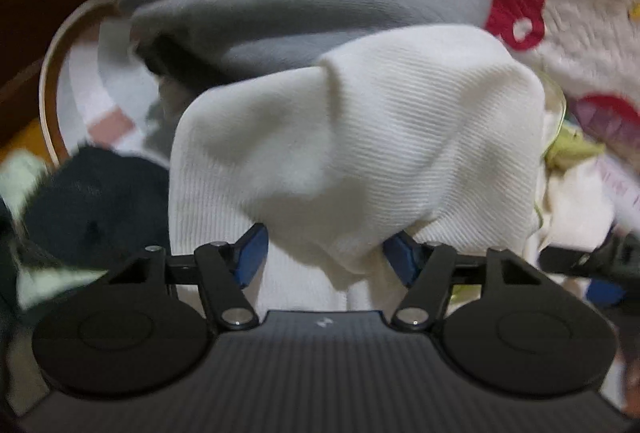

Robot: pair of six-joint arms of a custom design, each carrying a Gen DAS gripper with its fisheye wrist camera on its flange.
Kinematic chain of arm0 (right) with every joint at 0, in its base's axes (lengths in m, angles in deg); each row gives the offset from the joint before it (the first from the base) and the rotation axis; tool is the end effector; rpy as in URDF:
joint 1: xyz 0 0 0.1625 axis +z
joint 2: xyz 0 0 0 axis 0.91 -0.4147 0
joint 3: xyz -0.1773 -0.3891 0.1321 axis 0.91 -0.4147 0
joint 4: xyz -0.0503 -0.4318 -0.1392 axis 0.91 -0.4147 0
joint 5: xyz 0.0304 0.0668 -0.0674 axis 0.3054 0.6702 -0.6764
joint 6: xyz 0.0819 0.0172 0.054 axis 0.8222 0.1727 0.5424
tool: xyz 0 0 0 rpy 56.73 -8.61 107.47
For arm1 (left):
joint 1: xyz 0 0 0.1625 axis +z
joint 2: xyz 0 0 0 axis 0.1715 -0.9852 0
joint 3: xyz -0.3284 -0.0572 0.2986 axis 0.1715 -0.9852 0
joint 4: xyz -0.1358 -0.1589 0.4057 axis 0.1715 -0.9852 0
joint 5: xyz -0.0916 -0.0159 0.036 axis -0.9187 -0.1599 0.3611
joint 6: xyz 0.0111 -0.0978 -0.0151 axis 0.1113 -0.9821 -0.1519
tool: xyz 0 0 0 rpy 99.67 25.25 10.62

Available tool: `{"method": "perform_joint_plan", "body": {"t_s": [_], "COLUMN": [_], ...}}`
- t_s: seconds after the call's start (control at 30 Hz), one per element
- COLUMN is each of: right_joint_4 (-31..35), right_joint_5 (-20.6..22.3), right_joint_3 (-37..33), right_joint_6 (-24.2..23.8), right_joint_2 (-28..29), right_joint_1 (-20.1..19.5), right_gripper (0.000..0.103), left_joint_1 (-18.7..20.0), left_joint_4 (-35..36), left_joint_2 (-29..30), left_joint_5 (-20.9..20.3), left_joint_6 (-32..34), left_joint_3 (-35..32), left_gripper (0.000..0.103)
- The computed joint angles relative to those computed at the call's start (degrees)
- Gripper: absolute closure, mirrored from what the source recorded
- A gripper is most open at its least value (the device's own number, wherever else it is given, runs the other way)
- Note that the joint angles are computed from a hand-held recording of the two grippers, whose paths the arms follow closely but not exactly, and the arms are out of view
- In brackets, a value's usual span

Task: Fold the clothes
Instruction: 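Grasp the cream romper fabric with the left gripper while the right gripper grasps another edge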

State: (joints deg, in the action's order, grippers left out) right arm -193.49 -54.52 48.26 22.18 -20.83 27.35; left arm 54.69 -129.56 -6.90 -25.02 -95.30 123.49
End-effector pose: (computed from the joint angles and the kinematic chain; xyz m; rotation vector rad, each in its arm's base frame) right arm 0.1518 -0.7834 0.0861 0.0925 -2.8431 0.7225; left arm -0.1060 -0.7245 0.1828 -0.0465 2.2209 -0.9889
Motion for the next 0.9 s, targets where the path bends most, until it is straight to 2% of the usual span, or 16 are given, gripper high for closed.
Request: {"method": "perform_joint_plan", "body": {"t_s": [0.07, 0.13, 0.17, 0.3, 0.37, 0.43, 0.47, 0.53, 0.57, 0.63, 0.7, 0.73, 0.77, 0.8, 0.83, 0.9], "right_joint_4": [-1.5, -3.9, -3.5, -2.5, -2.3, -2.8, -3.1, -3.6, -3.8, -3.9, -3.1, -1.9, -0.7, 0.3, -0.4, -4.1], "right_joint_5": [-1.9, -8.8, -9.3, -2.8, 2.5, 5.4, 5.3, 5.0, 4.6, 3.9, 2.4, 1.8, 1.1, 1.3, 0.3, -1.8], "right_joint_3": [0.4, -0.3, -0.4, 0.3, 0.8, 0.6, 0.1, -0.8, -1.3, -1.8, -2.7, -3.3, -3.9, -4.1, -3.9, -2.9], "right_joint_6": [0.2, -2.9, -2.3, 0.5, 4.1, 5.6, 5.5, 5.7, 5.8, 3.9, 0.5, -2.9, -6.4, -10.3, -12.8, -18.4], "right_joint_2": [0.1, 1.4, 1.3, 0.1, -0.6, -0.3, 0.2, 1.3, 1.8, 2.6, 3.4, 3.6, 3.9, 4.0, 4.1, 4.2], "right_joint_1": [0.2, 1.1, 1.1, -0.9, -2.3, -2.9, -3.0, -2.9, -2.7, -2.3, -1.7, -1.2, -0.8, -0.4, 0.2, 1.6], "right_gripper": [0.011, 0.008, 0.008, 0.008, 0.008, 0.008, 0.008, 0.008, 0.007, 0.001, 0.001, 0.003, 0.013, 0.051, 0.068, 0.08], "left_joint_1": [-0.2, -0.5, -0.7, -0.6, -0.6, -0.1, -0.1, 0.0, 0.1, 0.4, 0.7, 0.8, 0.8, 0.8, 0.7, 0.4], "left_joint_4": [-4.2, -8.3, -9.3, -5.9, -3.1, -1.7, -2.2, -2.8, -2.1, -1.7, -1.8, -1.9, -2.0, -2.2, -2.8, -4.1], "left_joint_2": [-0.4, 0.1, 0.3, 1.0, 1.9, 2.7, 3.1, 3.8, 3.7, 3.6, 4.0, 4.1, 4.0, 3.9, 3.9, 4.1], "left_joint_5": [-1.1, -2.9, -4.0, -8.2, -8.0, -7.9, -7.0, -5.3, -5.1, -5.2, -4.8, -4.7, -5.0, -5.5, -5.7, -5.5], "left_joint_6": [1.9, 5.3, 6.7, 9.1, 8.7, 8.5, 8.5, 8.1, 7.1, 5.9, 5.3, 5.1, 4.7, 4.3, 4.5, 6.2], "left_joint_3": [1.1, 1.2, 1.2, 0.4, -0.6, -1.8, -2.2, -2.8, -2.9, -2.9, -3.3, -3.4, -3.3, -3.1, -3.0, -2.7], "left_gripper": [0.04, 0.035, 0.034, 0.02, 0.02, 0.02, 0.023, 0.05, 0.054, 0.072, 0.084, 0.086, 0.087, 0.088, 0.089, 0.091]}}
